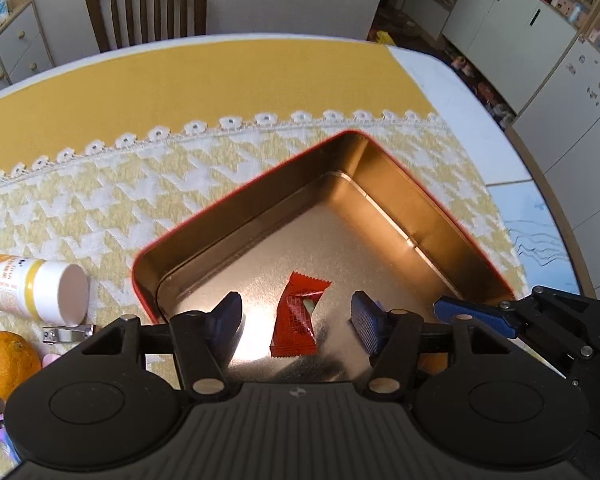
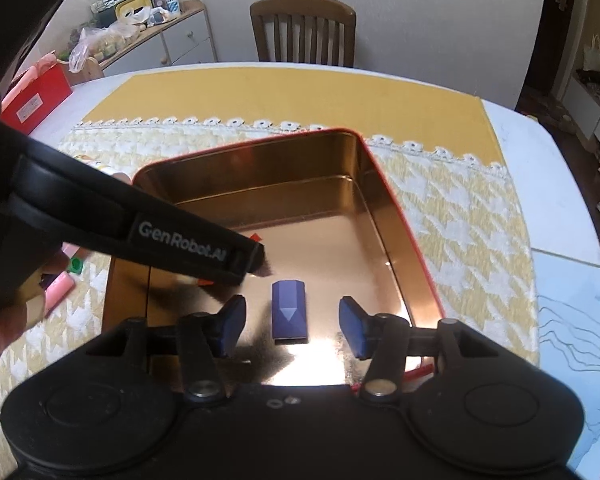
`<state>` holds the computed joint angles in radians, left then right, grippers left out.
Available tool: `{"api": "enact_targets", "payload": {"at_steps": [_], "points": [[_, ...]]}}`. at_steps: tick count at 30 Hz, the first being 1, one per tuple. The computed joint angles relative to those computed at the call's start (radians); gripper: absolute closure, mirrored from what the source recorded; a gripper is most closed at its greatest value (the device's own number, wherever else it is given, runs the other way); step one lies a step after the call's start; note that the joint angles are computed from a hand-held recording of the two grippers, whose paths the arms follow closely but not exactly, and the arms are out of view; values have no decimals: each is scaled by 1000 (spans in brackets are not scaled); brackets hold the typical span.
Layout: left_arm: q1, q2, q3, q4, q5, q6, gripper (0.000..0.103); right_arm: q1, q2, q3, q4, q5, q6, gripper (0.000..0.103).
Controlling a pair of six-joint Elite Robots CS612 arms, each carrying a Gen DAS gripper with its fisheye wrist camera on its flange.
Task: Organize rigid objects
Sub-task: 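Carry both items over the red tin and open both tools to drop them, then move both tools back toward the remaining items beside the tin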
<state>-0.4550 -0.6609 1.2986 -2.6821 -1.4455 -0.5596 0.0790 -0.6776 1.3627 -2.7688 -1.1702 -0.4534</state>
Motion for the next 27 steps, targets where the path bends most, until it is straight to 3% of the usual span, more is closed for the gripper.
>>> {"api": "enact_targets", "payload": {"at_steps": [6,12,17,27], "points": [[-11,-36,58,-76,46,10,43,-10,-25,33,-39,45,-4,40],[-27,-87,145,-174,93,8,44,-23,-52,60,-61,88,-23,39],[-39,-133,230,-275,121,9,43,-31,-76,90,-90,142,-35,30],[-70,-219,381,-403,251,-1,40,-39,-119,147,-129,208,-59,17]]}}
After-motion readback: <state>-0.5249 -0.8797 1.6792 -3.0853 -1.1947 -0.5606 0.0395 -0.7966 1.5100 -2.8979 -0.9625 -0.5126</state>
